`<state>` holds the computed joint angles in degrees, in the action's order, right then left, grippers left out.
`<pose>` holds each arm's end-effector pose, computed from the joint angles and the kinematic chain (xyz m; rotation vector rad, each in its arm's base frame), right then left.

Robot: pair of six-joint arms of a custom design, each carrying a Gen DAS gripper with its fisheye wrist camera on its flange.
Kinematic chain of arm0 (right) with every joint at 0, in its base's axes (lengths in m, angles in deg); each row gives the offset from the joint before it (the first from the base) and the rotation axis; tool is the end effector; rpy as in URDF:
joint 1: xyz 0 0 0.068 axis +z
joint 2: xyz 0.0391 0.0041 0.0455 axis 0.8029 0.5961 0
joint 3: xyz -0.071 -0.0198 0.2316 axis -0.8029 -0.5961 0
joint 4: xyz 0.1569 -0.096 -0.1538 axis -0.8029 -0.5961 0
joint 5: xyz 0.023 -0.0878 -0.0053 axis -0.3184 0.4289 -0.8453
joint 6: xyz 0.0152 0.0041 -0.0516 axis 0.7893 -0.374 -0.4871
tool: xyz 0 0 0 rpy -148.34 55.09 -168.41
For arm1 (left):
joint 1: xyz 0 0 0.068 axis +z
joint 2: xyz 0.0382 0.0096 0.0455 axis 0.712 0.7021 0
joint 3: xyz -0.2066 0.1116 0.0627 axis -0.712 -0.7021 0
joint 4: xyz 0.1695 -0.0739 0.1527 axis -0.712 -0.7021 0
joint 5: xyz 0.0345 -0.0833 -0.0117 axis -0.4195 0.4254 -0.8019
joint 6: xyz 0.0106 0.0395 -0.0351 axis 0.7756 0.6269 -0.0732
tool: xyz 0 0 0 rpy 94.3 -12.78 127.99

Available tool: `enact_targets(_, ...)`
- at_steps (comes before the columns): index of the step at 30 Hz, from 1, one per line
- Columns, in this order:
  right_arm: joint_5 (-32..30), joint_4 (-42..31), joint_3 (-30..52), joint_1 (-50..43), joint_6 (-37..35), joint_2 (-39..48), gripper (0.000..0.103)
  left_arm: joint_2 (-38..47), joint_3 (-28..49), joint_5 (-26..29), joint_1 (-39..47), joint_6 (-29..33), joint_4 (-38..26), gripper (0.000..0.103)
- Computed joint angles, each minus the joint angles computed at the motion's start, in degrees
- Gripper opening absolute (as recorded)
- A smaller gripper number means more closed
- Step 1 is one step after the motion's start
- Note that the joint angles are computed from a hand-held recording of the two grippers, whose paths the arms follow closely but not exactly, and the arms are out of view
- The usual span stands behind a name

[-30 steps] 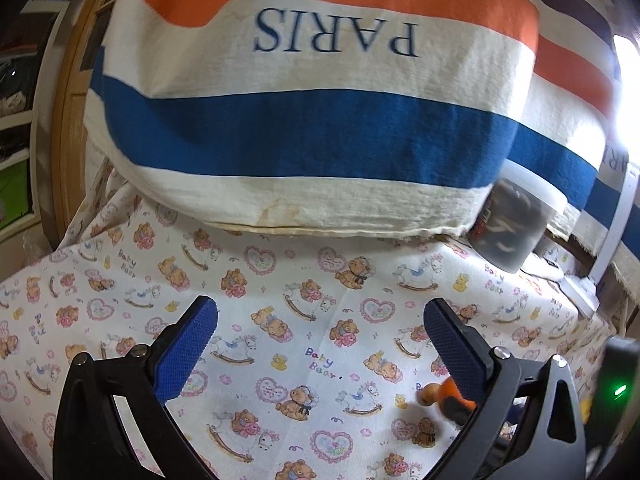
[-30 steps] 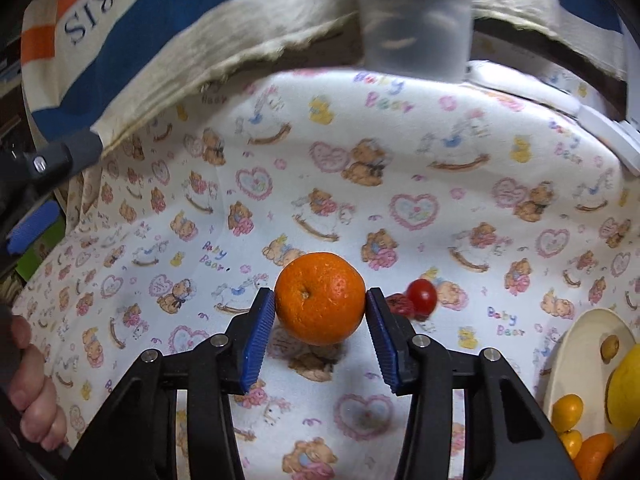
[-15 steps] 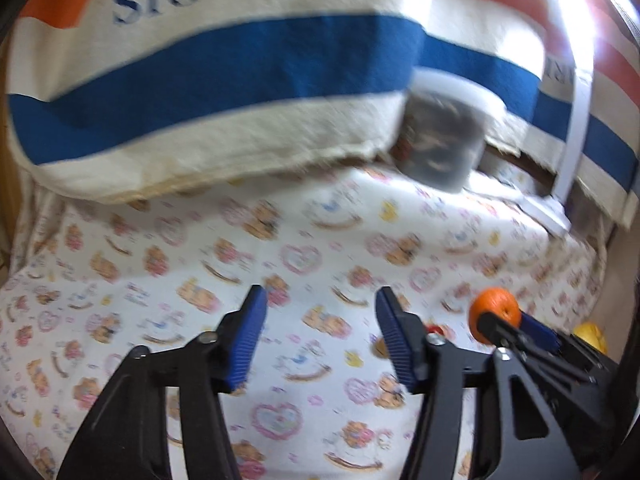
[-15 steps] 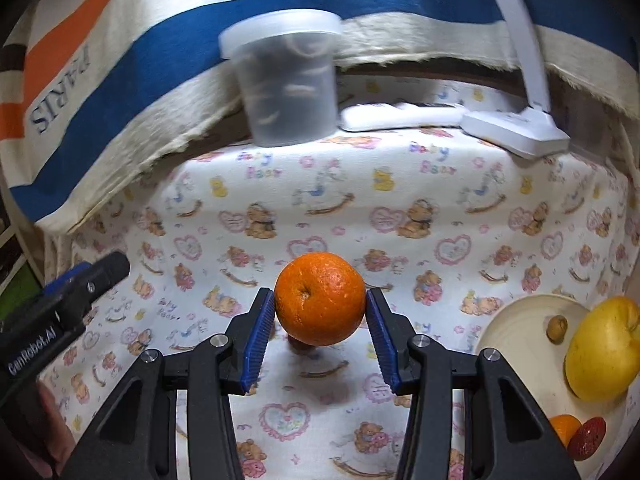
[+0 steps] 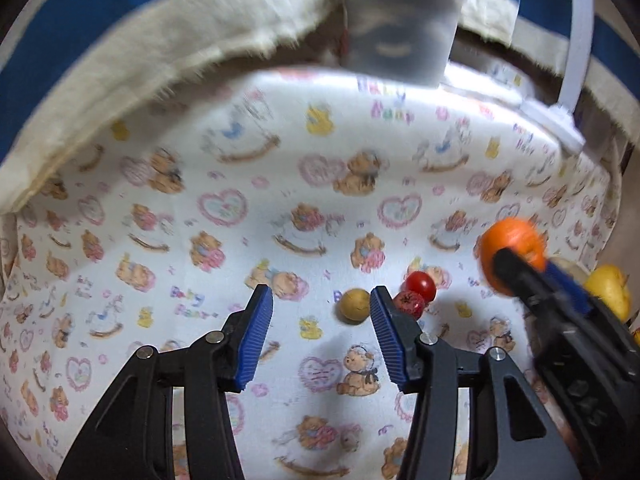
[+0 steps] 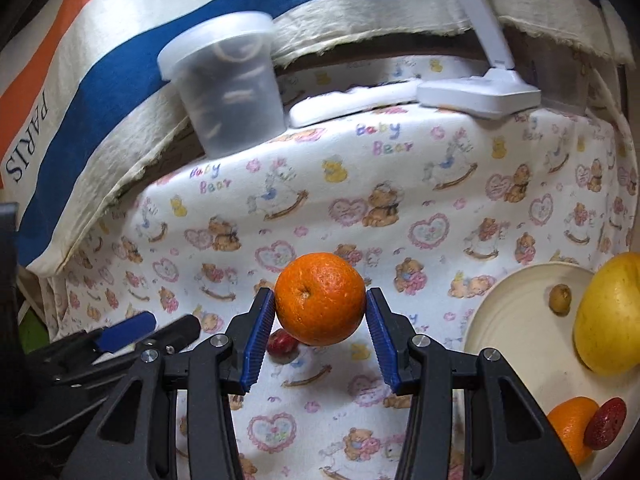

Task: Organize fruits
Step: 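Close the right tool on the large orange and lift it while the left tool approaches the olive-brown fruit, then close the left tool on the small olive-brown fruit and lift it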

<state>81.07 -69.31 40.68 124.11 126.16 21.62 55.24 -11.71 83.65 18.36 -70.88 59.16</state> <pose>0.1288 0.2774 0.1562 0.4611 2.0946 -0.0414 0.2041 -0.1046 0.1588 0.4670 2.3183 -0.2836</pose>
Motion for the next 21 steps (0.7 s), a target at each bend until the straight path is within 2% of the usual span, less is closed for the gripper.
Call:
enact_targets(2, 1.0, -1.3, 0.2, 0.4, 1.4, 0.0, 0.049, 4.0, 1.4, 0.1, -0.9, -0.8, 0.7, 0.050)
enact_targets(5, 1.3, -1.1, -0.4, 0.3, 2.2, -0.5, 0.049, 8.1, 2.4, -0.4, -1.9, -3.0, 3.1, 0.029)
enact_targets(9, -0.1, 0.7, -1.1, -0.2, 1.1, -0.5, 0.049, 10.1, 2.4, 0.5, -1.8, -4.6, 6.0, 0.029)
enact_targets(12, 0.2, -0.4, -0.3, -0.5, 2.0, 0.2, 0.049, 11.3, 1.8, 6.1, -0.6, -3.9, 8.3, 0.029)
enact_targets(16, 0.5, -1.7, 0.2, -0.5, 3.2, 0.4, 0.049, 14.8, 3.4, 8.5, -0.3, -4.9, 8.4, 0.029)
enact_targets(18, 0.2, -1.8, -0.3, -0.6, 3.8, 0.1, 0.049, 15.8, 3.4, 12.9, 2.1, -5.5, 9.2, 0.023)
enact_targets(21, -0.3, -1.9, -0.8, -0.8, 4.5, -0.1, 0.049, 15.5, 2.6, 15.0, 4.3, -5.7, 9.7, 0.023)
